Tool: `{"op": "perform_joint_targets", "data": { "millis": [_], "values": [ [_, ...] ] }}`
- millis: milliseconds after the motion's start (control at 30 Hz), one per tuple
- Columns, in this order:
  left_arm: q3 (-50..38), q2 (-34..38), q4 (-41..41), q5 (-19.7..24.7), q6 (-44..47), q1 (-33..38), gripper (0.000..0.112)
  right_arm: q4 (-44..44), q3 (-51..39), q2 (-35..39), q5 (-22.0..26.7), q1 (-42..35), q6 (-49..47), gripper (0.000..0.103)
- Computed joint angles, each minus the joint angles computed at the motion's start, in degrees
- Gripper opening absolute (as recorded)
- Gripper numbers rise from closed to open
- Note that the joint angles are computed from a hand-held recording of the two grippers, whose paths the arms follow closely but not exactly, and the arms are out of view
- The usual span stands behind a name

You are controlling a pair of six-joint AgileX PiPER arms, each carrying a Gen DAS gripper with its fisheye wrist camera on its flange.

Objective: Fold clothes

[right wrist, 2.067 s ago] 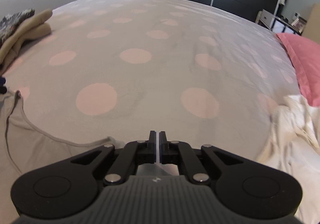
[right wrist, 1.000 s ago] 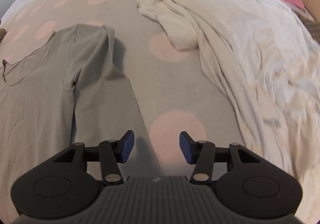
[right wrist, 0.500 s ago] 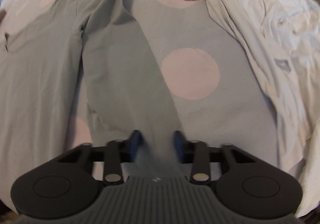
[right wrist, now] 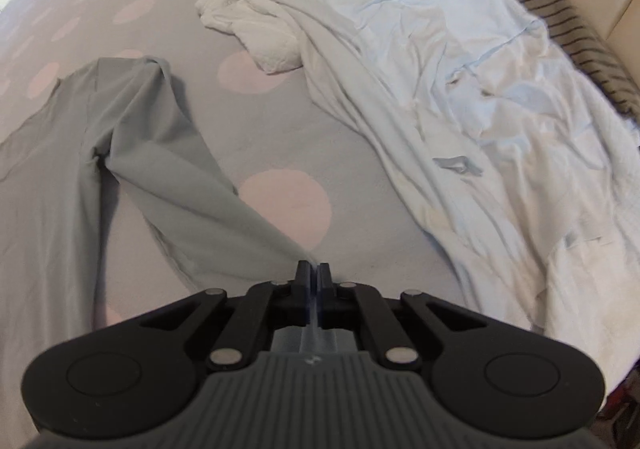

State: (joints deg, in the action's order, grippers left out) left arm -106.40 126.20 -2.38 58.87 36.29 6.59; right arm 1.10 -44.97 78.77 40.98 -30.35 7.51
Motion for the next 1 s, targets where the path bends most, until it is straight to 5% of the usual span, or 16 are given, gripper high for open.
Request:
{"op": "perform_joint_targets", "data": {
  "millis": [100,200,367,500,700,733,767,1000],
  "values": [
    [0.2,0.0,-0.1,-0.3,-0.1,-0.1,0.007,3.2,0.1,-0.9,-0.3,-3.8,-0.7,0.032],
    [-0.9,0.8,-0.1,0.2,-0.4,-0.2,0.007,8.6,-0.3,0.3,3.8,-11.3,-4.2,0.032],
    [-2.5,1.8,1.7,0.8,-2.5,-1.4,0.007,4.1,2.3,1.4,8.0,-14.3,-0.7,0.032],
    [-2.5,1.8,2.9,0.7,-2.8,-2.0,0.007,7.8,4.1,-0.5,10.8,-17.4,-6.7,0.033],
    [-1.5,1.2,3.4,0.2,-2.6,-2.1,0.007,6.1,5.4,0.8,14.2,-11.8,-7.5,0.04],
    [-1.4,1.1,3.1,0.2,-2.4,-2.0,0.007,6.0,5.3,0.4,14.3,-10.9,-7.3,0.031],
    [-1.3,1.0,2.8,0.1,-2.1,-1.8,0.007,6.1,5.2,0.1,14.5,-10.1,-7.2,0.007],
    [0.0,0.3,2.6,-0.8,-1.5,-1.6,0.007,-4.1,2.7,-5.3,12.3,-5.8,6.0,0.005]
  ]
}}
